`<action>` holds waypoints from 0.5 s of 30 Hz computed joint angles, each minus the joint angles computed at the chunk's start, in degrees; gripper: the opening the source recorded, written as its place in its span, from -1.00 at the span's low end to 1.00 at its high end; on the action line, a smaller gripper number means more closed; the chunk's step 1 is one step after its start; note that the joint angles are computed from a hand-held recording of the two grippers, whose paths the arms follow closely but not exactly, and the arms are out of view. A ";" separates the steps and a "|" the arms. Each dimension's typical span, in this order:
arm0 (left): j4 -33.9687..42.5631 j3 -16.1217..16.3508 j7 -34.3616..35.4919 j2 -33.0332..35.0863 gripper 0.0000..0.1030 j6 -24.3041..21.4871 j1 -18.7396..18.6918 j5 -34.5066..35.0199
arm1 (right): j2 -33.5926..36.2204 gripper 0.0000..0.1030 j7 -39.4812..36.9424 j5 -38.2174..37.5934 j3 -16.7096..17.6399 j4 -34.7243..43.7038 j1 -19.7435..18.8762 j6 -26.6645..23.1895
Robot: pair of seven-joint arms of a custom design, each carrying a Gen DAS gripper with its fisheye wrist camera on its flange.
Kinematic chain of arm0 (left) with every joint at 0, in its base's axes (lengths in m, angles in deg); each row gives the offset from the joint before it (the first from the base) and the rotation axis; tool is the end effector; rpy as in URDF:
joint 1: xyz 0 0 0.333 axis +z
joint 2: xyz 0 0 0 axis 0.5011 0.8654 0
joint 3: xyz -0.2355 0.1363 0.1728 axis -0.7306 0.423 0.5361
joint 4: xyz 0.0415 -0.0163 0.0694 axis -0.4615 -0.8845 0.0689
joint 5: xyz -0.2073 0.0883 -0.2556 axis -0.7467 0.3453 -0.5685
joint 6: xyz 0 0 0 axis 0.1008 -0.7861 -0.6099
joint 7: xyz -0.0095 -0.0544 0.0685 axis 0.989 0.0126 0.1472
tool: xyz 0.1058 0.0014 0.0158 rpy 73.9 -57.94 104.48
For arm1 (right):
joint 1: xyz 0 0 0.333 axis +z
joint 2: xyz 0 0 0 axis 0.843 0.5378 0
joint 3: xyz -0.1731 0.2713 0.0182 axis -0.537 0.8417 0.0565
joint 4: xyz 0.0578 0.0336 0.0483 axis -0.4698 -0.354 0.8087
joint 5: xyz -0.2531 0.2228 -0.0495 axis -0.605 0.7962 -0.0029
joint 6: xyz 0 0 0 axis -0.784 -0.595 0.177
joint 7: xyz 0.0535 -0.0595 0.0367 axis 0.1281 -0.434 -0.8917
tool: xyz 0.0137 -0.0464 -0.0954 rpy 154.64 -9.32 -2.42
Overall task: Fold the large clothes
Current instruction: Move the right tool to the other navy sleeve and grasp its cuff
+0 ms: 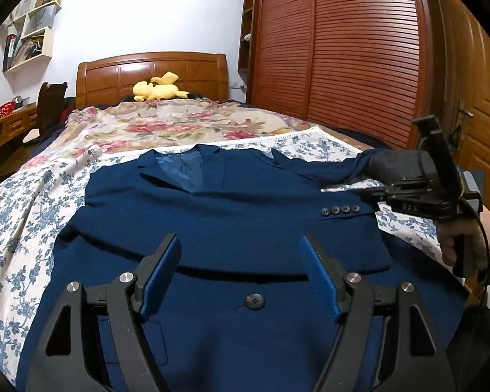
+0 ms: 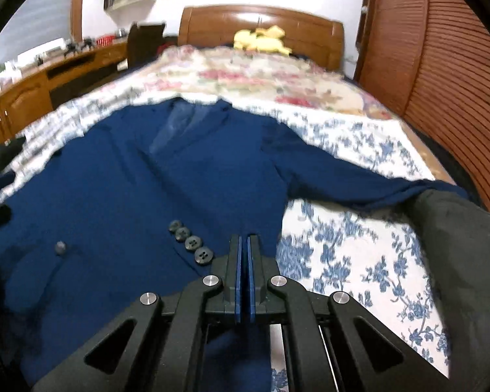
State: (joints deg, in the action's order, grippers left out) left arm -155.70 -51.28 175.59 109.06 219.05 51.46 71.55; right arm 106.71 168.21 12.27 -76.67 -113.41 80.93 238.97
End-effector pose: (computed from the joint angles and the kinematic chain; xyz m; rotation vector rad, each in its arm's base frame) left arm 0.7013 -0.1454 0.3923 -1.1923 2.0517 -1.3023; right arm 0.6255 0.0803 0.4617 -1.8058 1.7067 -0.9444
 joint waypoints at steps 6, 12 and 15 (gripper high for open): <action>0.57 1.09 -0.30 -0.08 0.47 -0.53 -0.91 -0.54 | 1.47 -0.31 -0.65 0.70 2.47 5.51 -1.51 -7.12; 1.05 2.46 -0.29 -0.32 0.47 -1.29 -2.12 -1.55 | 3.26 0.04 -3.19 1.59 4.41 8.86 -5.54 -6.97; 1.34 3.41 -0.22 -0.55 0.47 -1.57 -2.95 -2.11 | 4.34 0.04 -7.42 5.54 6.83 10.97 -8.47 -8.04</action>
